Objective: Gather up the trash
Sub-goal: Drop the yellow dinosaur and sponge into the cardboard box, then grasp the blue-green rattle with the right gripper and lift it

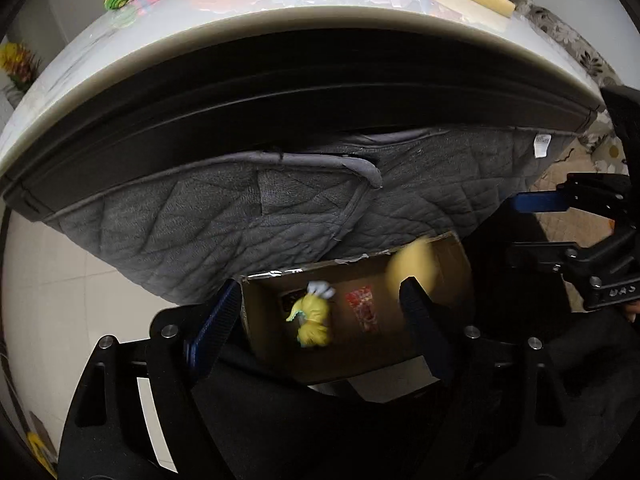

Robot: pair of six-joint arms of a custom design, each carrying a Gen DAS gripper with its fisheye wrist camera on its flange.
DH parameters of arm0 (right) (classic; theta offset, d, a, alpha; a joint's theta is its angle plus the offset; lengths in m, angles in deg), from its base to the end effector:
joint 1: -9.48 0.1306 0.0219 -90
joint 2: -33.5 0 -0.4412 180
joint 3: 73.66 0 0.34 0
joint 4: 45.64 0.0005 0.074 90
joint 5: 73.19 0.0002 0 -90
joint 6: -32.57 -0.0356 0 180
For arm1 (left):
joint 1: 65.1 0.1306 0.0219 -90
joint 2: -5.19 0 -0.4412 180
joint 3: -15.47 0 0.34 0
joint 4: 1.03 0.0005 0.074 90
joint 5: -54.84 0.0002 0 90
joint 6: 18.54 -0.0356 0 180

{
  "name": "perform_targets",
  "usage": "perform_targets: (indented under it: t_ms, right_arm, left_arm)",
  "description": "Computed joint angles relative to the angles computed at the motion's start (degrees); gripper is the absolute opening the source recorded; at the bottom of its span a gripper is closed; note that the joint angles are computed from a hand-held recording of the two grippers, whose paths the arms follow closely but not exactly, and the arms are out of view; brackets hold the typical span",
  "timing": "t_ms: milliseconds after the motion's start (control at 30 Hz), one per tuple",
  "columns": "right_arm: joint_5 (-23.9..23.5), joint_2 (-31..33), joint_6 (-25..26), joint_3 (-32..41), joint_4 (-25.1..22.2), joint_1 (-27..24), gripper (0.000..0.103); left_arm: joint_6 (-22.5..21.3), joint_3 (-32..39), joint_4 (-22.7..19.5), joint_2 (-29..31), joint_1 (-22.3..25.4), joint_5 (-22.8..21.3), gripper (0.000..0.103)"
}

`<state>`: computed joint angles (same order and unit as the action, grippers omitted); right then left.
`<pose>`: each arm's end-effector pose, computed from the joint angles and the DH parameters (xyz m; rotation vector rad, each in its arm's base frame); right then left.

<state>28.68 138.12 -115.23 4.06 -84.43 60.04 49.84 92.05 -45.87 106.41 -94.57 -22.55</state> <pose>0.3117 0.3666 0.3044 0.2318 2.7022 0.3086 0.3918 -0.2309 0.3197 1.2490 2.4844 -0.3409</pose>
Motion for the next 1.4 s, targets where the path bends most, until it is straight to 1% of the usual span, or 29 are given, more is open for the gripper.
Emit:
perform_targets:
  t_ms: [133,167,200,233,267,333,400,433,467,533,600,633,700,733,800,833,867,900,933,967,1000,1033,1067,1100,1167,1200,1300,1333,1400]
  right_arm:
    - [6.07,-5.17,1.36,0.97,-2.94,2.02,0.061]
    - [8.24,-6.78,1.86,1.18,-3.40,2.24,0.063]
    - [10.75,-8.27,2.72,1.62,-3.85,2.11,0.069]
    - [14.22,-9.89,3.64,2.37,-4.77,1.64,0.072]
    - [17.26,-11.04,4.29,3.08,-5.69,0.88,0.075]
    - [21.22,-12.73,5.72,4.44,-7.30,-2.50,0.075]
    - [20.79,-13.70,7.87,5.49,-6.62,-7.20,0.074]
    - [18.51,-13.76,8.97,6.89,-6.61,-10.63,0.073]
    - [16.12,-13.81,10.04,7.83,-6.59,-13.28,0.069]
    - [9.12,-12.50,13.53,11.80,-7.31,-19.20,0.067]
    - [3.58,-10.27,16.11,15.93,-10.12,-23.53,0.066]
    - [-1.66,-8.35,17.18,18.77,-12.41,-26.48,0.066]
    - [-8.83,-6.30,16.38,20.79,-14.82,-29.38,0.063]
    - [-11.81,-4.93,15.04,21.76,-16.28,-31.06,0.063]
    - [-17.18,-1.94,13.78,23.70,-19.40,-34.24,0.061]
    - [-17.94,-0.90,13.24,24.63,-20.75,-35.22,0.061]
    - [-19.02,0.29,13.04,25.29,-22.19,-36.27,0.053]
    - [-21.96,1.83,12.70,25.60,-23.08,-37.71,0.050]
    - [-23.47,2.84,12.28,25.57,-23.32,-38.52,0.047]
    - [-25.76,3.63,11.77,24.73,-21.88,-39.28,0.036]
    - [-27.48,3.69,11.45,23.30,-17.91,-39.83,0.029]
    - [-27.93,3.92,11.49,23.14,-16.82,-40.02,0.026]
    - [-28.04,4.01,11.20,23.16,-16.31,-40.05,0.026]
    - [-26.66,3.61,10.82,22.49,-15.09,-39.56,0.025]
    - [-24.94,2.03,12.41,20.43,-12.29,-38.50,0.023]
    - [-24.52,0.26,12.42,18.11,-9.29,-37.98,0.023]
    - [-24.76,-5.42,9.30,10.80,0.79,-36.96,0.023]
    - [-23.18,-8.10,8.72,7.82,4.76,-36.05,0.023]
    - [-21.33,-11.59,7.17,3.89,10.29,-34.83,0.023]
  left_arm:
    - [0.04,1.44,-1.03,-2.98,1.44,3.80,0.079]
    - [0.30,2.22,-1.29,-3.72,1.82,4.98,0.079]
    - [0.60,3.15,-1.40,-3.88,1.98,5.83,0.080]
    - [1.07,4.00,-1.20,-4.23,2.15,6.76,0.081]
    - [1.67,4.90,-0.95,-4.45,2.26,7.30,0.082]
    - [3.24,6.68,-0.05,-4.68,2.46,8.86,0.083]
    - [5.05,8.28,0.96,-4.51,2.31,10.18,0.084]
    - [5.76,9.08,1.08,-4.18,2.07,10.28,0.084]
    - [6.63,9.92,1.15,-3.82,1.87,10.82,0.084]
    - [7.76,10.23,1.71,-3.40,1.57,11.68,0.084]
    - [8.34,10.79,1.96,-2.83,1.70,12.53,0.084]
    - [8.68,10.22,2.76,-2.91,1.74,12.80,0.084]
    - [8.97,9.93,3.50,-2.76,2.10,13.25,0.084]
    - [9.19,10.15,3.65,-2.45,2.21,13.21,0.084]
    - [9.86,10.76,3.35,-1.73,2.71,13.67,0.084]
    - [10.26,11.20,2.93,-1.22,3.06,14.05,0.084]
    - [10.71,11.60,2.55,-0.75,3.37,14.25,0.084]
    - [10.98,11.82,2.30,-0.46,3.65,14.39,0.084]
    - [11.46,12.20,1.92,-0.01,3.94,14.55,0.084]
    - [11.92,12.47,1.67,0.35,4.17,14.80,0.084]
    - [12.16,12.59,1.60,0.57,4.29,14.82,0.084]
    - [12.33,12.71,1.50,0.75,4.31,14.50,0.084]
    - [12.39,12.96,1.30,0.89,4.23,13.92,0.084]
    - [12.32,13.18,1.21,0.94,4.20,13.58,0.084]
    - [11.95,13.16,1.76,0.41,4.00,12.68,0.084]
    - [11.60,13.06,2.17,0.16,3.92,12.33,0.084]
    - [10.49,13.80,3.18,-0.26,3.33,11.19,0.084]
    - [10.43,14.45,3.41,-0.04,3.09,11.05,0.084]
    - [10.96,16.96,3.34,1.15,2.29,10.64,0.084]
